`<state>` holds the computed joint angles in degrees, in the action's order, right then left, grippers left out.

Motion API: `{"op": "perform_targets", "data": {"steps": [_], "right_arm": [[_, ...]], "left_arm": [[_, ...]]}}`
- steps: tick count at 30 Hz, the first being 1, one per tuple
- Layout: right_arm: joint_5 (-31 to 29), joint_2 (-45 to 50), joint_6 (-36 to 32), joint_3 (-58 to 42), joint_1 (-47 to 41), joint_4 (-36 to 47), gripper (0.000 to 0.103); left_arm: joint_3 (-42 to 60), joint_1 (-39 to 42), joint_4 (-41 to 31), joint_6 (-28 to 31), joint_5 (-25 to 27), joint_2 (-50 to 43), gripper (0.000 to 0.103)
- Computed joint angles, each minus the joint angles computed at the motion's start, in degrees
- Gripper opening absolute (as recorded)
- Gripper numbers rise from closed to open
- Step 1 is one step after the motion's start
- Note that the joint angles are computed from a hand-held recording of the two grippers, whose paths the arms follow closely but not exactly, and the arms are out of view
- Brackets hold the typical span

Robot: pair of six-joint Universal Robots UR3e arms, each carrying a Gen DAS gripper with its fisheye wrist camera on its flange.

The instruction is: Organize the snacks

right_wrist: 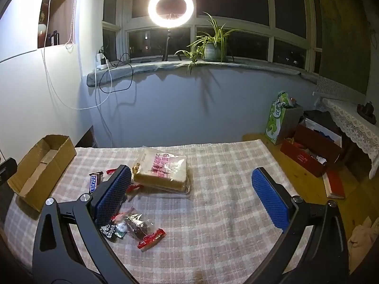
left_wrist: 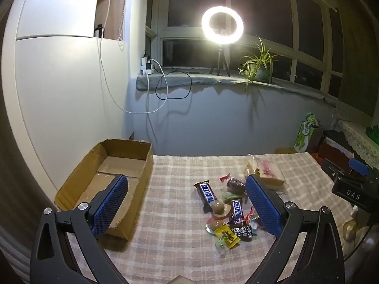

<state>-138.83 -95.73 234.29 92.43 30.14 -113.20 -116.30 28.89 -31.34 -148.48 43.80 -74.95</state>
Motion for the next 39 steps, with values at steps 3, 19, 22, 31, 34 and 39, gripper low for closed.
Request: {"op": "perform_targets", "data": {"steps": [3,19,22,31,34,39], "right_arm": [[-0.59,0.04,-0.12,0.09,0.08,-0.16,0.103],[-1.75,0.20,-0.20,0.16,0.66,-0.98,0.103],[-1.82,0.20,-0.12,0.22,0.72,-0.92,0.103],[-1.88,0.11,0.22,0.50,0.79,-1.04,0.103],[-1.88,0.23,0.39,0.37,0.90,-0.67,0.103],[-1.66,0.11,0.39,0.49,0.92,-0.55,0.103]], "left_arm": [[0.60,-0.11,-0.72,0.05,-0.09,-0.02,0.099],[1.59,1.00,-3.31,0.79,-1.39,1.18,0.099],[2.07,0.75,-3.41,0.73,-1.31,0.89,0.099],[1.78,0.82,-3.09,0.78,-1.43,0.88,0.099],[1.75,0.83,-3.08,0.73,-1.43,0.88,0.099],[1.56,0.65,-2.84,0.75,-1.34,0.87,0.099]]}}
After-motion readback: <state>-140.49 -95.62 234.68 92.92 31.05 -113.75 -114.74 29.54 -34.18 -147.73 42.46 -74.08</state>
